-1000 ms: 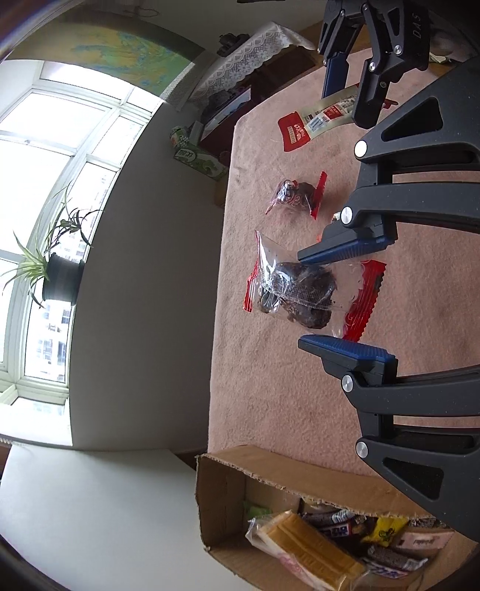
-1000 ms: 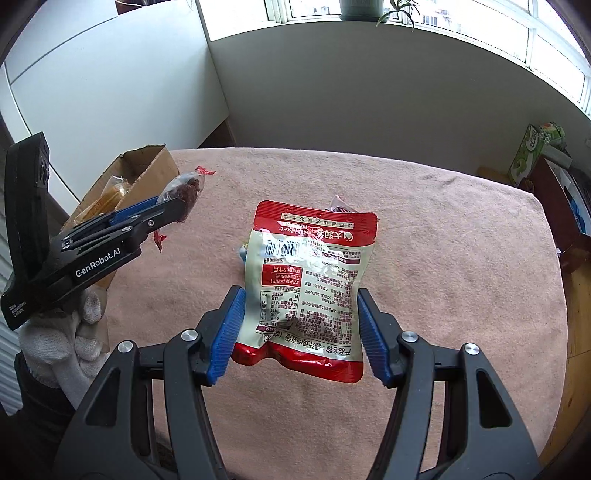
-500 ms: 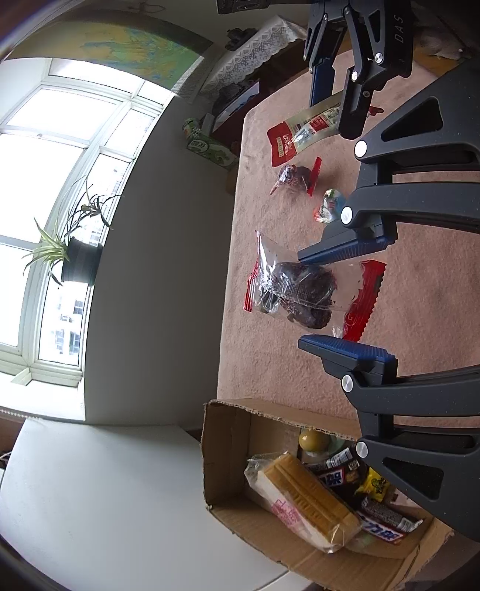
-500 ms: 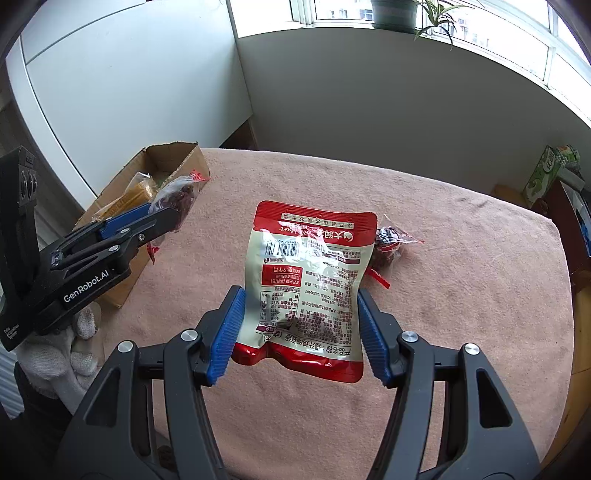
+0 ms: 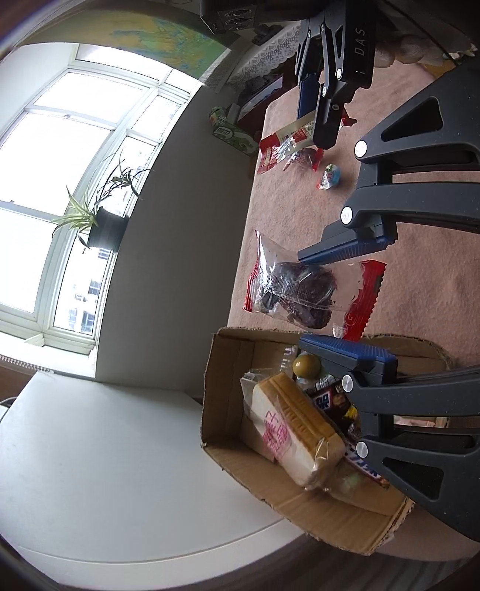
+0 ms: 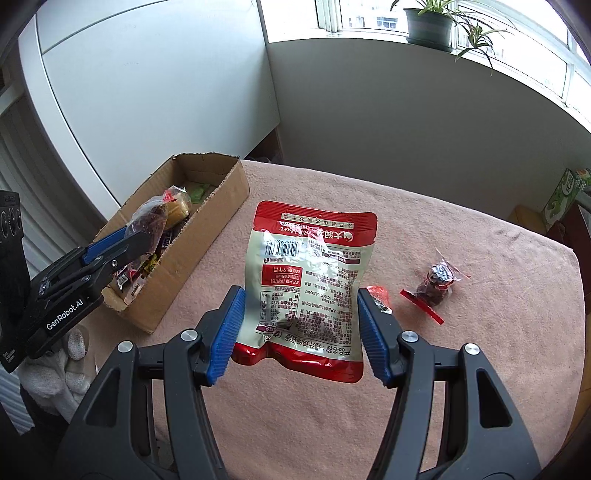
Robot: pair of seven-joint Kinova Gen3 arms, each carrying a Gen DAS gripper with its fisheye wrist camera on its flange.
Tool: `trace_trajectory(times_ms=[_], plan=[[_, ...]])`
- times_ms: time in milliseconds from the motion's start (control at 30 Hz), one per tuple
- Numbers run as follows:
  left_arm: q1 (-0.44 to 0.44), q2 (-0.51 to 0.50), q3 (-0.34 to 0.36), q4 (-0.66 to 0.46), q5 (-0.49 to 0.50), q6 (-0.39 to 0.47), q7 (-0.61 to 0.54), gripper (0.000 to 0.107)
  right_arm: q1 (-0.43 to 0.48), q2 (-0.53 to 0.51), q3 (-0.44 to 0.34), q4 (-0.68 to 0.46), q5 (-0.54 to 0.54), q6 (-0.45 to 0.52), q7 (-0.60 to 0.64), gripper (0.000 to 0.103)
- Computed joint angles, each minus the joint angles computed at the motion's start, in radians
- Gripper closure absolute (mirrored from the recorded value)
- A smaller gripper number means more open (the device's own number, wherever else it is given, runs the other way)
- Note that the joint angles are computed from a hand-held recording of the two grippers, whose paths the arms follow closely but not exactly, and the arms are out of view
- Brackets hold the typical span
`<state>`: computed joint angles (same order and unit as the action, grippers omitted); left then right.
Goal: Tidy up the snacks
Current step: 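Carry both bags into the cardboard box and open both tools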
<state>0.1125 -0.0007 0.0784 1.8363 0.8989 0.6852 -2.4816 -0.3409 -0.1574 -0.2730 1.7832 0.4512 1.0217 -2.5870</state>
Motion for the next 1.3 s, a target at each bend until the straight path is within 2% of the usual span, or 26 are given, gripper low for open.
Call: trace_trajectory(times_ms=[167, 500, 900, 1300], plan=[[-0.043, 0.014, -0.029, 0.004, 0.012, -0.001, -0.011, 0.070, -0.014, 0.047, 0.007, -0.039, 0.004, -0.028, 0.011, 0.040], [-0.102, 0.033, -0.038, 0.016, 0.002, 0.012, -0.038, 0.070, -0.055, 0.152, 0.061, -0.152, -0.014, -0.061, 0.068, 0.039], [-0.111, 0.045, -0.026, 0.015, -0.014, 0.024, -0.065, 0.070, -0.109, 0.305, 0.141, -0.319, -0.050, -0.075, 0.163, 0.037], [-0.125, 0.061, -0.022, -0.004, -0.013, 0.061, -0.062, 0.069, -0.121, 0.398, 0.192, -0.403, -0.139, -0.125, 0.222, 0.035]])
